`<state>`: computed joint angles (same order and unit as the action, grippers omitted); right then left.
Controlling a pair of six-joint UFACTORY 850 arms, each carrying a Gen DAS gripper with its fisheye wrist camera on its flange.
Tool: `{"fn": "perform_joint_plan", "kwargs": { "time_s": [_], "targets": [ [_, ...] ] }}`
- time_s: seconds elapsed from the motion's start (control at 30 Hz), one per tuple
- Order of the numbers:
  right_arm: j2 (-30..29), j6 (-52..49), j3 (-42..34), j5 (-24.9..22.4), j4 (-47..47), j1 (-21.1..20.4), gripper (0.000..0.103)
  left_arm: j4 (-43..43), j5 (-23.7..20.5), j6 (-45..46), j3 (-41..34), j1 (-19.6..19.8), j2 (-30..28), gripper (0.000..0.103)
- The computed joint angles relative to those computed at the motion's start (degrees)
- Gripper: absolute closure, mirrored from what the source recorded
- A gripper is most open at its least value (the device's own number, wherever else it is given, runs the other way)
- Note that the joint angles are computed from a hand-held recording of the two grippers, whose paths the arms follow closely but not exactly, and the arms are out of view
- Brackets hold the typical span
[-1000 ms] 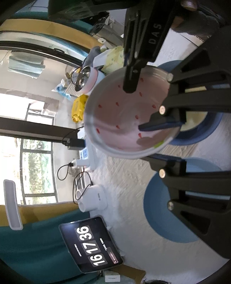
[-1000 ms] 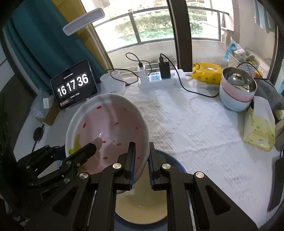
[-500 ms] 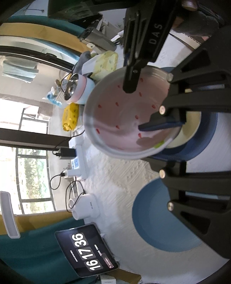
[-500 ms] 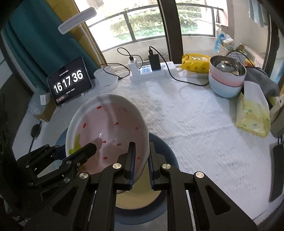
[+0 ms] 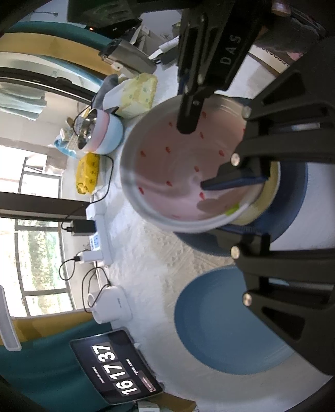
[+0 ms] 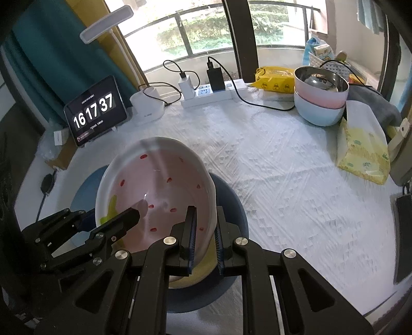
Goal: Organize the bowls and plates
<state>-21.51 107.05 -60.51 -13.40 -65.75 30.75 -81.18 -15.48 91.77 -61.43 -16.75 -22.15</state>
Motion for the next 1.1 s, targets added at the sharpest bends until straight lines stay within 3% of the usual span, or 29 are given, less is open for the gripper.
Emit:
{"fn": "perform_joint_plan", "kwargs": {
  "time_s": [0.77,1.0,1.1],
  "targets": [
    [-0.42,8.89,2.44,1.3,-7.76,0.37,0.088,-3.1,2.65,4.21,1.71,-1.3,-0.72,0.074],
    [-0.17,18.19,3.38,0.58,-17.22,0.82,0.087,-1.24,2.04,2.57,1.58,-1.26,-0.66,0.072],
    [0.0,23.67,3.86,-0.37,-23.17,1.33,0.077,-6.93,1.47,8.49,2.34,-1.19,-0.34,0.067]
  ]
}}
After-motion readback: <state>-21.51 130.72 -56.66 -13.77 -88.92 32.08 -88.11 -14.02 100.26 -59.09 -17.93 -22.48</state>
